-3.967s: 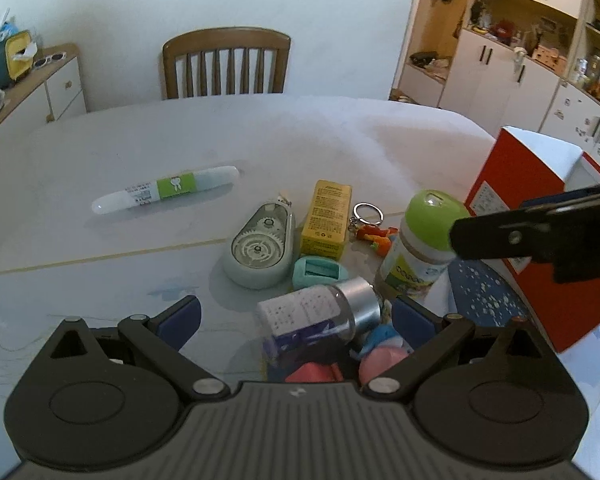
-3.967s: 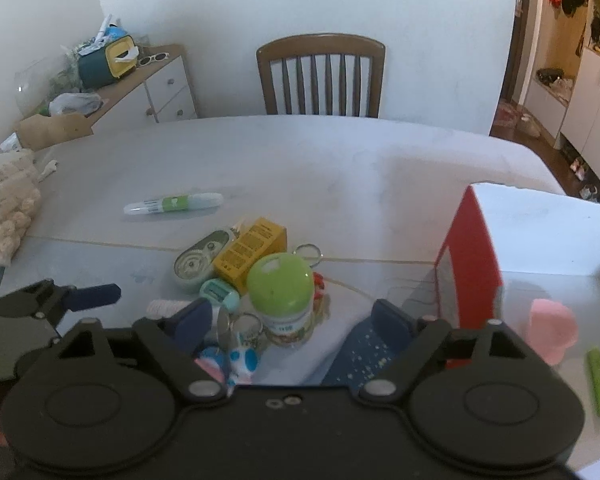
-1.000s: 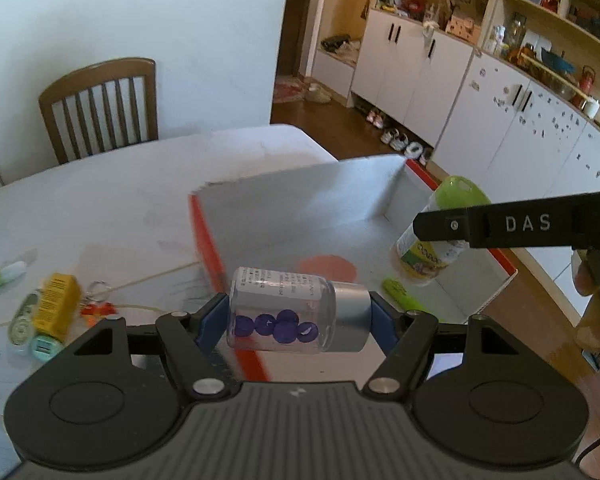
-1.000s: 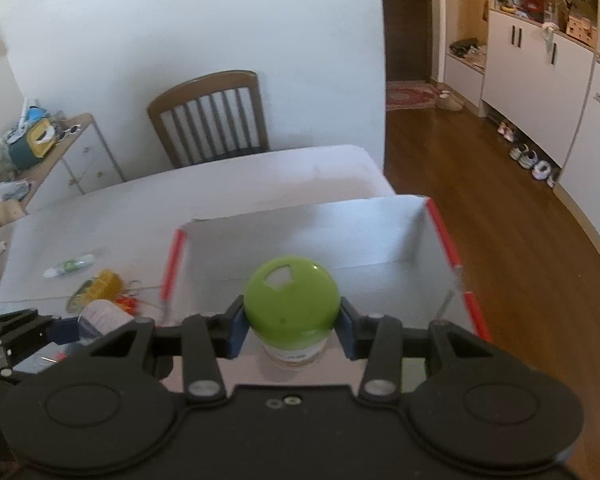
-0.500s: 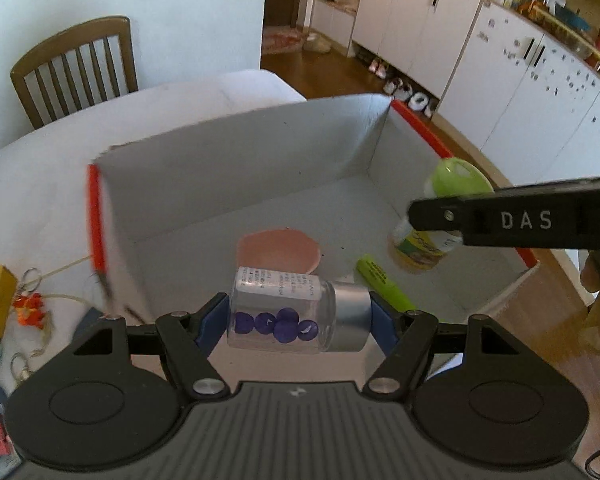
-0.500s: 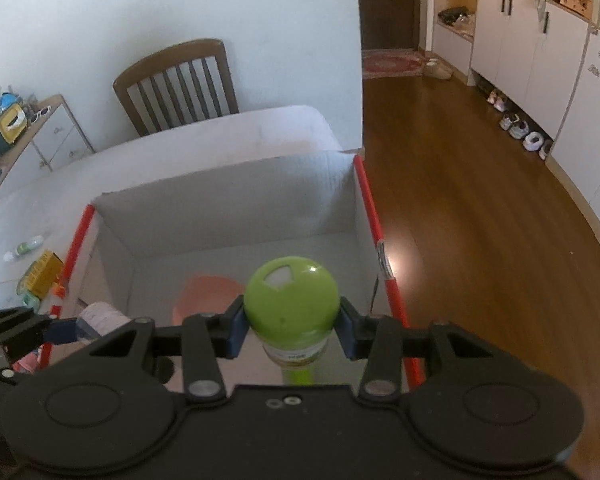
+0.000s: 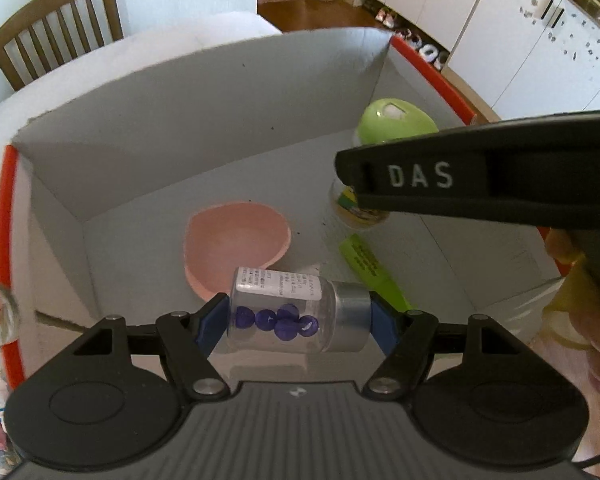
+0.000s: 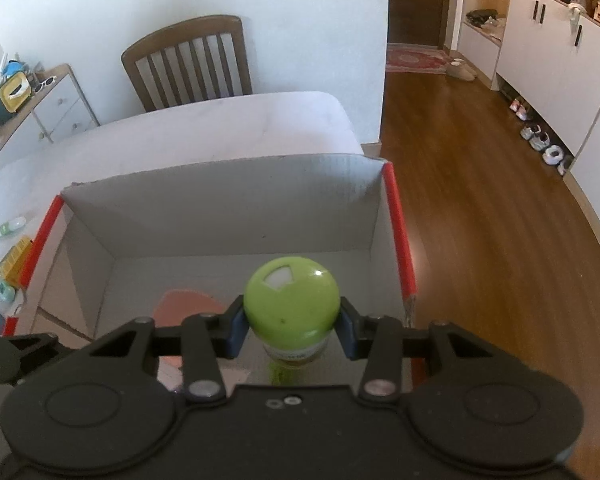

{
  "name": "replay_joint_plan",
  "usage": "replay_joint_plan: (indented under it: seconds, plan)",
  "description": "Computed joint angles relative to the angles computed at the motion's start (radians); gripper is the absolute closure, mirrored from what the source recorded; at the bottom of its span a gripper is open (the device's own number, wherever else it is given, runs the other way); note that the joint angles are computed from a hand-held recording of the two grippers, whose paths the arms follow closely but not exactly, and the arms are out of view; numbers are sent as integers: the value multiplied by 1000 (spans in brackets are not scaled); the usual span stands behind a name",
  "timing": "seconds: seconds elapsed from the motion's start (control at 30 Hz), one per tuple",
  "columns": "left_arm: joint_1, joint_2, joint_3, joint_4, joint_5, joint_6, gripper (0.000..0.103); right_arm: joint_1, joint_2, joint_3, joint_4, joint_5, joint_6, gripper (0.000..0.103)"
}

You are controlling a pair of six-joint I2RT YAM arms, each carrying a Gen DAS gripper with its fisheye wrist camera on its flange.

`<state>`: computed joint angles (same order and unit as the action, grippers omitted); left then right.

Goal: Organize rigid objects
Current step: 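Carry the vial and green-lidded jar into the red shoebox with both tools, then open the left tool to release the vial while the right tool releases the jar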

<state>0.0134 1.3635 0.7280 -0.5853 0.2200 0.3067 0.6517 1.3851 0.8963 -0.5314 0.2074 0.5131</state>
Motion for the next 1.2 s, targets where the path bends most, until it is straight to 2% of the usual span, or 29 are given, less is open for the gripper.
replay_joint_plan:
  seconds: [0.33, 0.6, 0.73, 1.03, 1.2]
  plan:
    - [-73, 78, 22, 0, -87, -50, 30, 9, 31, 11, -20, 22, -43, 59]
    - [-83, 136, 60, -28, -99, -89, 31, -6, 36, 24, -42, 8, -54, 58]
    - [-90, 165, 86, -39, -107, -120, 31, -14, 44, 37, -42, -1, -49, 51]
    - [-47, 89, 48, -41, -84, -125, 31, -10, 6, 29, -54, 9, -45, 47]
    - [-2, 8, 22, -44, -36, -104, 31, -5, -32, 31, -75, 12, -34, 41]
